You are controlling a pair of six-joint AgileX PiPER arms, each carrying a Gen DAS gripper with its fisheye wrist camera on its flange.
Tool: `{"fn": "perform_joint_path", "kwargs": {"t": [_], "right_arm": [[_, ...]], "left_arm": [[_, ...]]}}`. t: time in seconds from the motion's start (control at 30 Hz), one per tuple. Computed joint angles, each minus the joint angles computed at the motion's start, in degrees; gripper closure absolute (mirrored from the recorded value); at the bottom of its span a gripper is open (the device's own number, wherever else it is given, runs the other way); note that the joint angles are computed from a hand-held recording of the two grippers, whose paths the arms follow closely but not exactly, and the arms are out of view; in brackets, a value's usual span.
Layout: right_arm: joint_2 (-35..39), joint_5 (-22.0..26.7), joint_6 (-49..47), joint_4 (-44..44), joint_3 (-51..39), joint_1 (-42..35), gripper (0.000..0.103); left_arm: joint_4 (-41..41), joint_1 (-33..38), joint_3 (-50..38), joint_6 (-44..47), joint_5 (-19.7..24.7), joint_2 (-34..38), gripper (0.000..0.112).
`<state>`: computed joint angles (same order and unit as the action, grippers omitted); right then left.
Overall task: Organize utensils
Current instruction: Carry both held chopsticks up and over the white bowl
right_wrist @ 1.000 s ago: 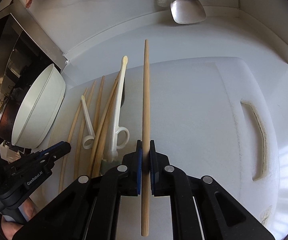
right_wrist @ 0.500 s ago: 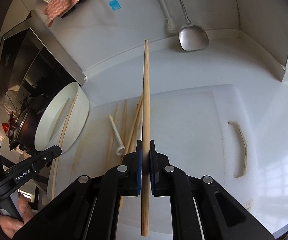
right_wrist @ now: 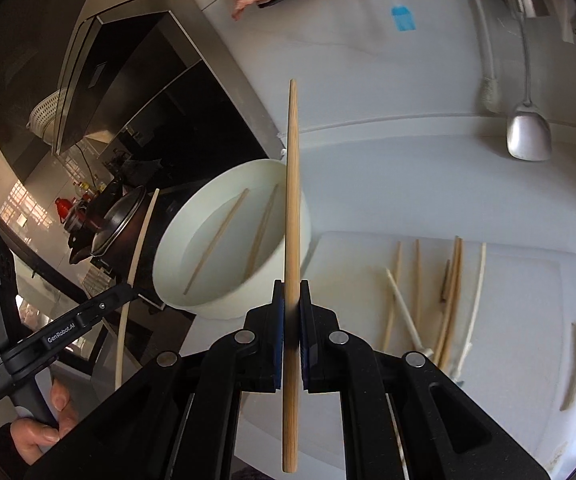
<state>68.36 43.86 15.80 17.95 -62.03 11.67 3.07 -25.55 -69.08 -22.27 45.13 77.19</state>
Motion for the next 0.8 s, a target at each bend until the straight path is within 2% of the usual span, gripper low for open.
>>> {"fn": "perform_joint_path", "kwargs": {"t": [0.1, 0.2, 0.33, 0.4, 0.63, 0.8], "right_arm": [[7.4, -2.2, 7.2, -5.4, -6.6, 6.4, 0.097], [15.7, -2.8, 13.4, -8.5, -14.4, 10.2, 0.097], [25.3, -1.3, 22.2, -15.2, -24.4, 14.1, 0.097], [29.9, 0.5, 25.9, -17.2, -29.5, 15.2, 0.097], [40.4, 6.2, 29.7, -17.8, -41.1, 15.7, 0.097], [44.5, 8.8, 28.1, -16.2, -44.6, 14.9, 0.097]], "left_arm": [[-7.0, 7.3, -2.7, 10.6, -0.6, 2.6, 0.105], [-13.9, 13.7, -7.9, 21.5, 0.7, 7.4, 0.105], [-20.3, 19.0, -15.3, 33.4, 2.8, 15.2, 0.105], [-22.9, 20.8, -19.8, 38.0, 5.5, 19.7, 0.105], [-24.8, 22.8, -33.1, 44.5, 13.6, 32.3, 0.105], [-24.3, 22.7, -36.9, 44.4, 14.8, 37.0, 0.105]]}}
